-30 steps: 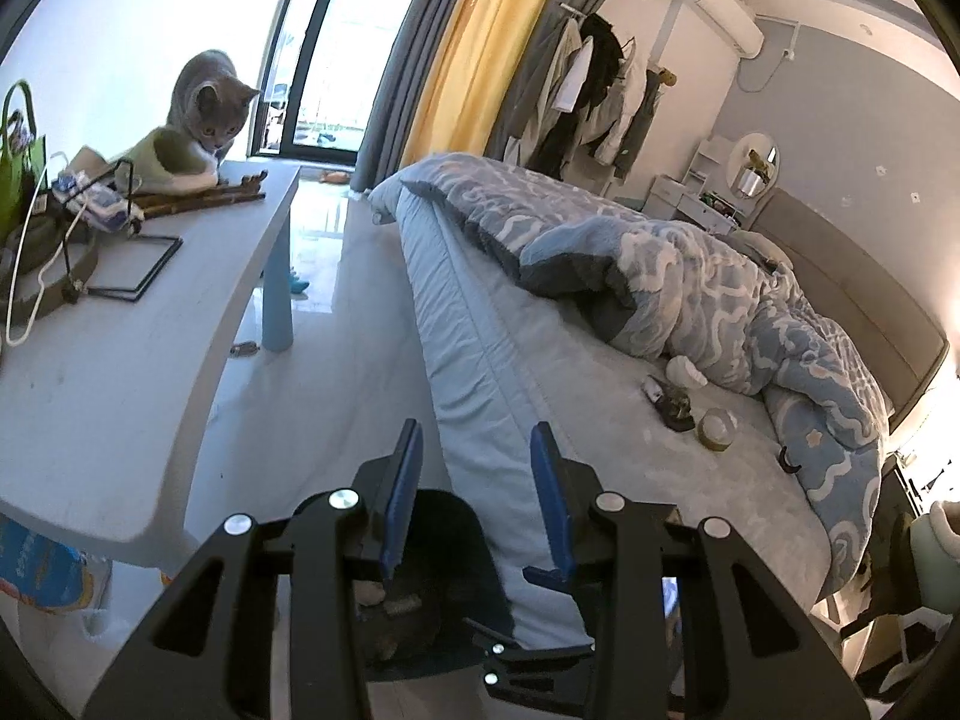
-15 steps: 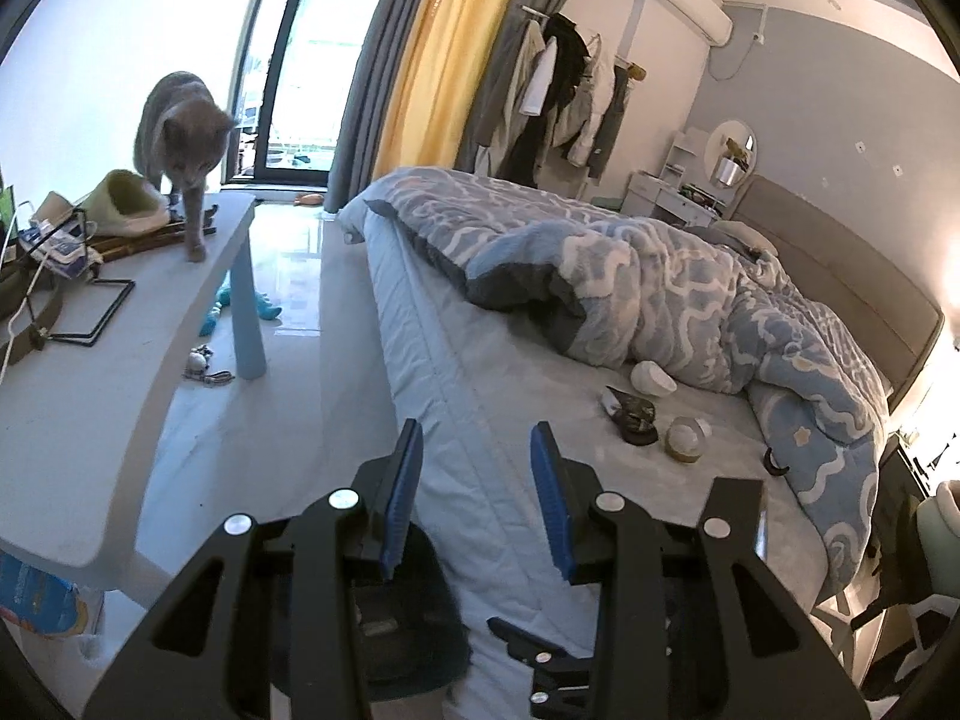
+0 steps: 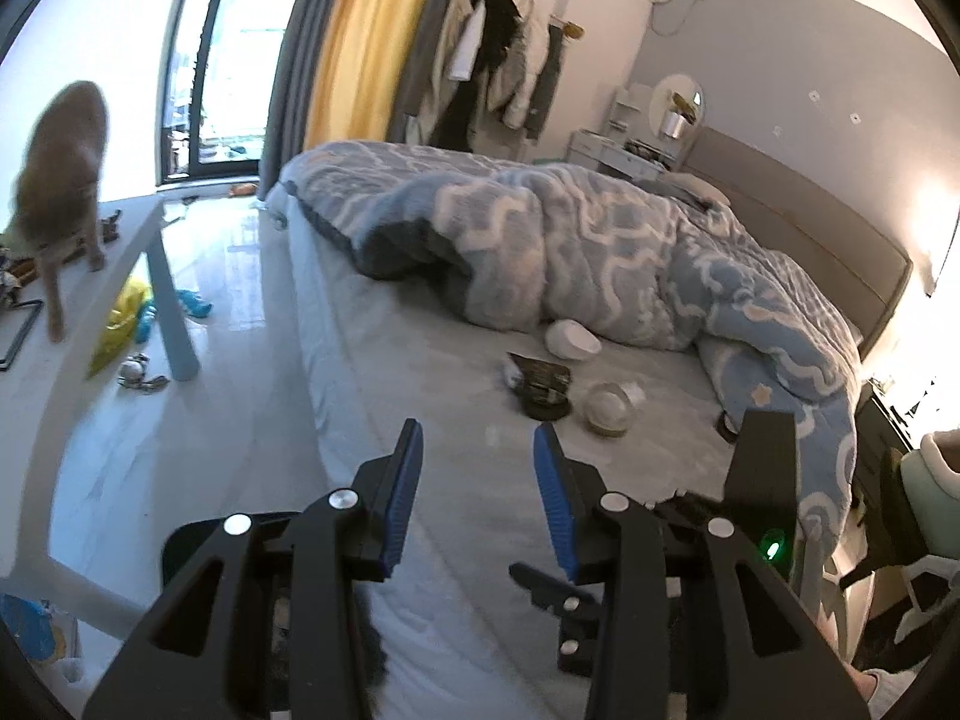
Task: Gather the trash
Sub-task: 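Move both tools back over the bed toward the remaining trash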
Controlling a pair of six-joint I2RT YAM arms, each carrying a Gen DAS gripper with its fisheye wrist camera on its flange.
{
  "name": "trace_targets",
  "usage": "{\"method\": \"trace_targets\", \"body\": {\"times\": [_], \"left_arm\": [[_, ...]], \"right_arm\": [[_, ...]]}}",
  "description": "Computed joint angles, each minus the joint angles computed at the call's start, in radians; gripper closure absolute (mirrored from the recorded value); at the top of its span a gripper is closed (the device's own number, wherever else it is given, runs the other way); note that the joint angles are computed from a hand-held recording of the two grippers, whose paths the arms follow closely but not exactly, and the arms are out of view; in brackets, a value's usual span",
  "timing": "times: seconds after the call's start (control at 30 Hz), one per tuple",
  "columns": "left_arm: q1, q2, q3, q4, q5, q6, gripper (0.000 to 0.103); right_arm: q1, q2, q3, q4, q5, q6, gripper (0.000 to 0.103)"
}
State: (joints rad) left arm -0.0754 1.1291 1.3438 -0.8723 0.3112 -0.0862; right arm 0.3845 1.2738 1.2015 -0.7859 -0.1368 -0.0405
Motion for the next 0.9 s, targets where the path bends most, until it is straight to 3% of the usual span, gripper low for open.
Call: {"method": "trace_targets", "body": {"times": [0.33,0.9], "left_arm": [[-0.211,0.070,-0.001,0.054,-0.114,-0.097,0.055],[-0.371,0.285,0.059,0.151,-0.156,-0.176,0.037]], "right_arm": [[-0.259,-0.052,-0.021,-0.024,-0.095,-0.124,0.032],[-0.573,0.060,0.088,-0.043,-0.197,-0.289,0.032]]}}
